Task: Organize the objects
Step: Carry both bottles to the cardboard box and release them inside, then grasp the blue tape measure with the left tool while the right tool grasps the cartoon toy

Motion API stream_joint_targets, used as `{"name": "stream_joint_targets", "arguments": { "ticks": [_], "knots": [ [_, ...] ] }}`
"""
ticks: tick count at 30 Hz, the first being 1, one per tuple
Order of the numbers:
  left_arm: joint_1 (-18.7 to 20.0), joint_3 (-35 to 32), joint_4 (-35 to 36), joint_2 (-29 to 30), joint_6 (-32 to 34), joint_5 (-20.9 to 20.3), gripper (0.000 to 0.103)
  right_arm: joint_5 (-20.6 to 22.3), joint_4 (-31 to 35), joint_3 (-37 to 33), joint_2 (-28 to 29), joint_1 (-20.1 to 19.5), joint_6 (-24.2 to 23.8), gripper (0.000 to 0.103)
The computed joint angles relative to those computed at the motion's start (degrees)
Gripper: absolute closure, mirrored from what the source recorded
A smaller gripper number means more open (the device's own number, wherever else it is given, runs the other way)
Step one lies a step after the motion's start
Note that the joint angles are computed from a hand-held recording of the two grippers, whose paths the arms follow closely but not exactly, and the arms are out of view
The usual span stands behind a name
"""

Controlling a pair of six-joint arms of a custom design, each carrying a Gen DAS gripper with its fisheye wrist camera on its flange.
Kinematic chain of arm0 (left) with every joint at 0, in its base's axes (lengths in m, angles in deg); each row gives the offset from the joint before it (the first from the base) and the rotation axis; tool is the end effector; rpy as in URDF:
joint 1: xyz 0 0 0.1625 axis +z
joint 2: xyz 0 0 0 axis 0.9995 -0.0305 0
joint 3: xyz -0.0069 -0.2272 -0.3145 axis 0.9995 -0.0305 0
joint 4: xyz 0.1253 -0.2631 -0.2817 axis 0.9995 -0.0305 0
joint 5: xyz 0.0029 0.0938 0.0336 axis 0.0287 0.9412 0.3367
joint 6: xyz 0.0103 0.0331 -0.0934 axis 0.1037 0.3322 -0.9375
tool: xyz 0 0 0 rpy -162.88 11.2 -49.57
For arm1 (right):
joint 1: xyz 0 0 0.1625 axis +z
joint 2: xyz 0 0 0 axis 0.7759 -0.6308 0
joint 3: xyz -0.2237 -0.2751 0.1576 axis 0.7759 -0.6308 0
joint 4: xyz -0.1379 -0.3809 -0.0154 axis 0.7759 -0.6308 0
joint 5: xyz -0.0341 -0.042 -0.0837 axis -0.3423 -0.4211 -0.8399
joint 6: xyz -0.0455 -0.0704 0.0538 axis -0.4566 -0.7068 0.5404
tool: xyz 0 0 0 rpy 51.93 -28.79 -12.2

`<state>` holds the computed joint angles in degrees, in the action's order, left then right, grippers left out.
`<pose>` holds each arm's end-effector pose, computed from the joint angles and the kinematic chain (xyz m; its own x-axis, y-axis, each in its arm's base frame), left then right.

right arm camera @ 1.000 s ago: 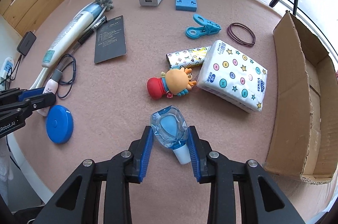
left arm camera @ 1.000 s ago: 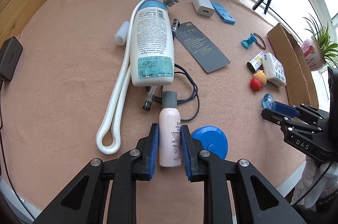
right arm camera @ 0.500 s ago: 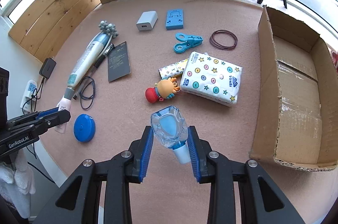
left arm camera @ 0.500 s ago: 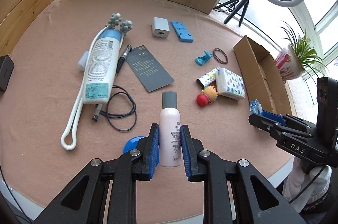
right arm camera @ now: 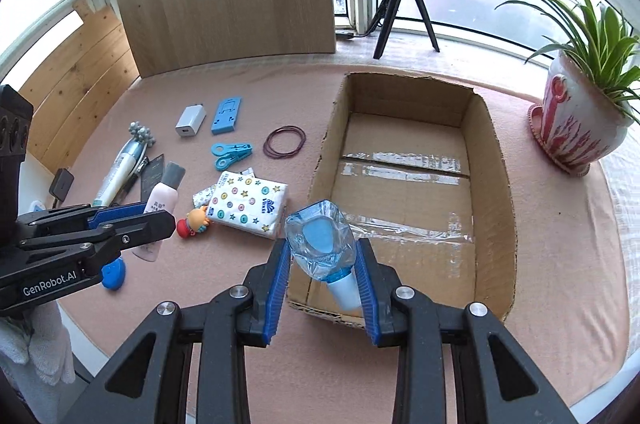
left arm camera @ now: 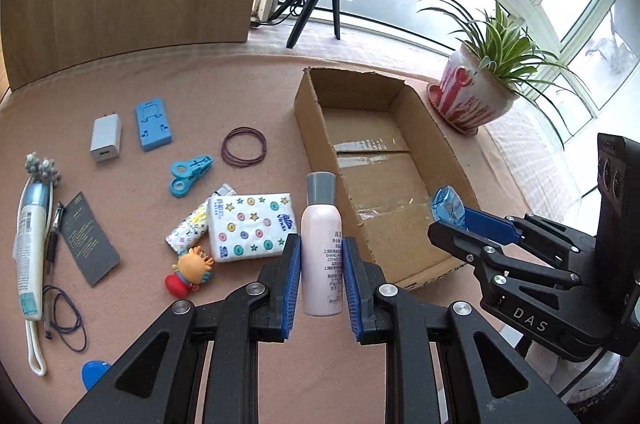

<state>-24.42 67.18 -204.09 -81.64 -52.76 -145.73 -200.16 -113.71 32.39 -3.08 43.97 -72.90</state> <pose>-0.1846 -0.7873 0.0833 -0.8828 0.1832 -0.4326 0.3540 0.8649 -0.3559 0.1581 -0.7909 0.1039 -0.7117 -0.4047 0.5742 -0.5825 0.7968 -0.1604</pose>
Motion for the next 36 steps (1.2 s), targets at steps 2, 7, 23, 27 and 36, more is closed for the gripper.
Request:
{"name": "stream_joint_targets", "arguments": {
  "ticks": [2,7,23,27,36],
  "knots": [
    [-0.52,-4.23,1.90,3.02,0.45,0.05,0.081,-0.28,-0.05,-1.16,0.31,-0.66,-0.07,0.073],
    [-1.17,-12.44,6.01,8.78,0.76,0.30,0.081,-1.01,0.71,-4.34,1.41,-1.97,-0.40,0.073],
    [-1.41,0.84,-4.72,1.30,-1.88,8.60,0.043,1.31,4.62,-8.25,2.59,-3.25,1.11,0.048],
    [-0.36,10.29,-9.00,-4.60,-5.96,10.86,0.040,2.90,7.65,-9.66,3.68,-2.20,2.24,0.048],
    [2.25,26.62,-13.92,-14.86,-12.43,16.36,0.034,3.88,13.82,-12.85,8.66,1.66,0.67,0.048]
  ]
}}
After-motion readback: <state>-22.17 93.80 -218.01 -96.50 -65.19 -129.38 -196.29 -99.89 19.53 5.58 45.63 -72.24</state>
